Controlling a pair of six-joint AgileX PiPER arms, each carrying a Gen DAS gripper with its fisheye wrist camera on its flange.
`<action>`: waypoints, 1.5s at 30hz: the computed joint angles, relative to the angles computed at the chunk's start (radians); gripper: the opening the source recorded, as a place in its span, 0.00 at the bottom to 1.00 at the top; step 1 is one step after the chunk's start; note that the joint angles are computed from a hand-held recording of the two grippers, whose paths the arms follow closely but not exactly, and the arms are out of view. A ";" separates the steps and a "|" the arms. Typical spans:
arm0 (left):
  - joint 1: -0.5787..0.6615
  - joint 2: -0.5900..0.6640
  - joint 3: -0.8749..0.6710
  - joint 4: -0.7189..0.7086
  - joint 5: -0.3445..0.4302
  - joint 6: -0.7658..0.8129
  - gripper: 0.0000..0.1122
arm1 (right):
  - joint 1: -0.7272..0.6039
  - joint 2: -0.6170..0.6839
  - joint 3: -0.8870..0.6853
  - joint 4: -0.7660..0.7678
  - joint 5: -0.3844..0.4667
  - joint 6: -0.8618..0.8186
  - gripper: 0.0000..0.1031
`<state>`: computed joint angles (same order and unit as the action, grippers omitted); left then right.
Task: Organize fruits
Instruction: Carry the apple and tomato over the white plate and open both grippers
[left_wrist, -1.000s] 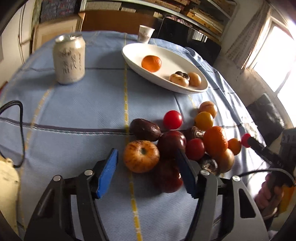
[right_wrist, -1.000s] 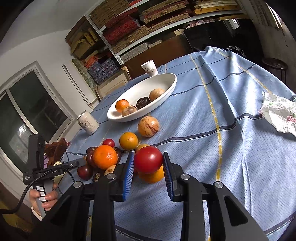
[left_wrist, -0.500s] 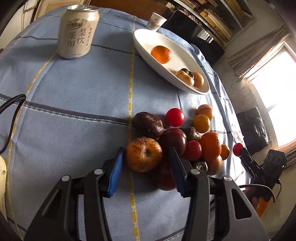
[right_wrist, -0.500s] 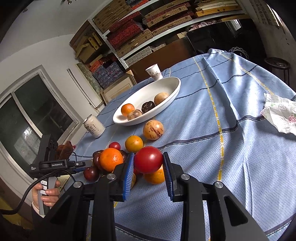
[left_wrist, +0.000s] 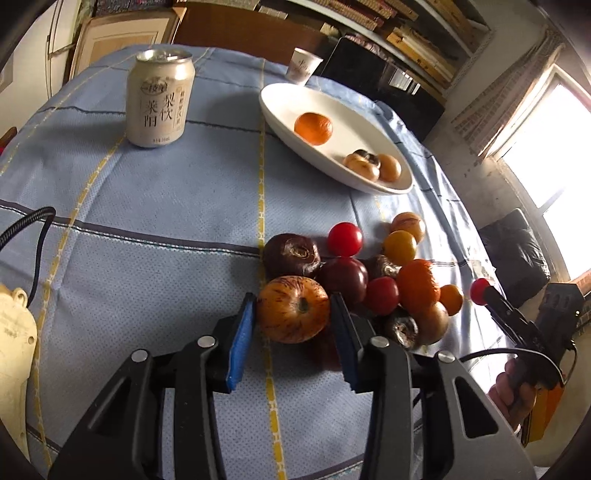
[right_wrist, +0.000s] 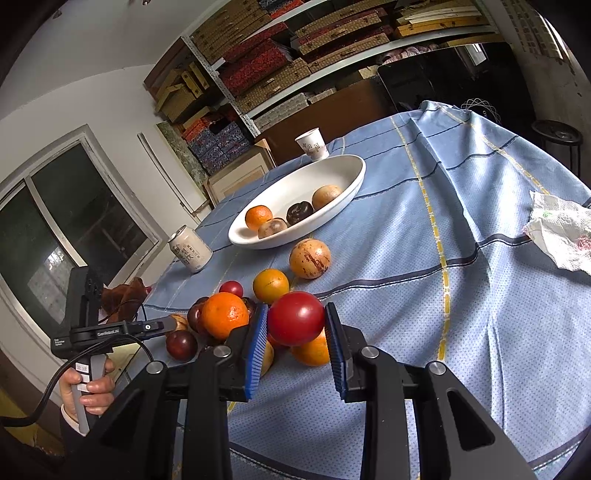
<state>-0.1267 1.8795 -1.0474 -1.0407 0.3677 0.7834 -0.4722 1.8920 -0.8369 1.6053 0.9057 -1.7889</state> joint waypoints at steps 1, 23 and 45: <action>0.006 -0.009 0.011 -0.032 -0.001 0.033 0.35 | 0.000 -0.001 0.000 -0.001 -0.001 0.001 0.30; -0.075 0.147 -0.564 0.490 0.218 -0.395 0.35 | 0.220 0.148 -0.567 -0.397 -0.065 0.567 0.30; -0.205 0.021 -0.282 1.240 -0.137 -1.063 0.88 | 0.163 0.136 -0.400 -0.187 -0.069 0.316 0.83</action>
<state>-0.3313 1.9003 -1.3294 0.1998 0.2308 -0.2797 -0.3090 2.0284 -1.2371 1.4186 0.8371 -1.4724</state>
